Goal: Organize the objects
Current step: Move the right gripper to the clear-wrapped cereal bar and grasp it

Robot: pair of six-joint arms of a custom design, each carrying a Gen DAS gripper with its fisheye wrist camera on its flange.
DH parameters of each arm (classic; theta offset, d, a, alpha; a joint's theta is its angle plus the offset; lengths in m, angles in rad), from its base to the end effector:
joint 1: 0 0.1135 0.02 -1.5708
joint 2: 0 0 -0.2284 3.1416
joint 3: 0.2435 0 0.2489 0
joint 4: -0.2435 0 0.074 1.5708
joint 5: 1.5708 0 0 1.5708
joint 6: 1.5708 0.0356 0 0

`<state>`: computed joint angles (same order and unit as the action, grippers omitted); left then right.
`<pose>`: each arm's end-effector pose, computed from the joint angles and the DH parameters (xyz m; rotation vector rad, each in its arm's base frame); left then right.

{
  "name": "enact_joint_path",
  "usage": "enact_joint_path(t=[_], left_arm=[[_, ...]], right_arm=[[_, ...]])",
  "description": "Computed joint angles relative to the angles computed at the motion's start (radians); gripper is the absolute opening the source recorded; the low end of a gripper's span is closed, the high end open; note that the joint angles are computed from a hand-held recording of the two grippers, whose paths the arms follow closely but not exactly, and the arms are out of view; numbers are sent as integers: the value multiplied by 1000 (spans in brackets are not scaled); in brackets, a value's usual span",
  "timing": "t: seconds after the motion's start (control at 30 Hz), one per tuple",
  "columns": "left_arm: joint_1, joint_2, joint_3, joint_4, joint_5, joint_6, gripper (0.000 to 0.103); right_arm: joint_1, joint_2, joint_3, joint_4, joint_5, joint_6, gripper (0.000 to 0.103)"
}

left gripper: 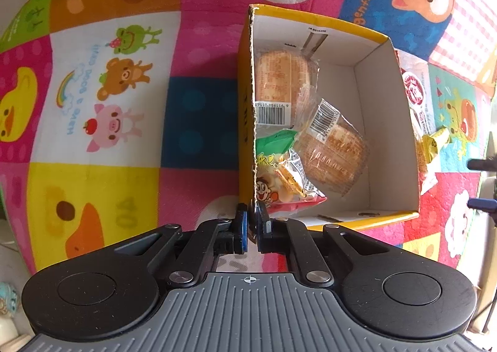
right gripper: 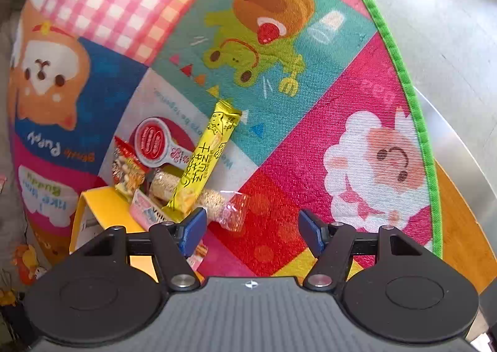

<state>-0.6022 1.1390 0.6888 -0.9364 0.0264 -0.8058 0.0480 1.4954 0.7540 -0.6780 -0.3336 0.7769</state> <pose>0.1545 -0.1073 0.1621 -0.3023 2.9958 -0.2103 0.2369 0.0230 0.1160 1.0629 2.8967 0.5697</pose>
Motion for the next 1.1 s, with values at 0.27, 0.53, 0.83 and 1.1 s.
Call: enact_joint_path(t=[0.27, 0.53, 0.83, 1.1], left_arm=[[-21, 17, 20, -16, -18, -77, 7], [-15, -3, 4, -6, -16, -88, 7], [-25, -20, -17, 14, -26, -77, 7], [-65, -27, -22, 14, -59, -95, 7]], right_arm=[[201, 292, 158, 197, 136, 37, 74], [217, 289, 176, 265, 83, 53, 73], [334, 170, 169, 173, 422, -602, 70], [382, 132, 103, 181, 366, -793, 61]])
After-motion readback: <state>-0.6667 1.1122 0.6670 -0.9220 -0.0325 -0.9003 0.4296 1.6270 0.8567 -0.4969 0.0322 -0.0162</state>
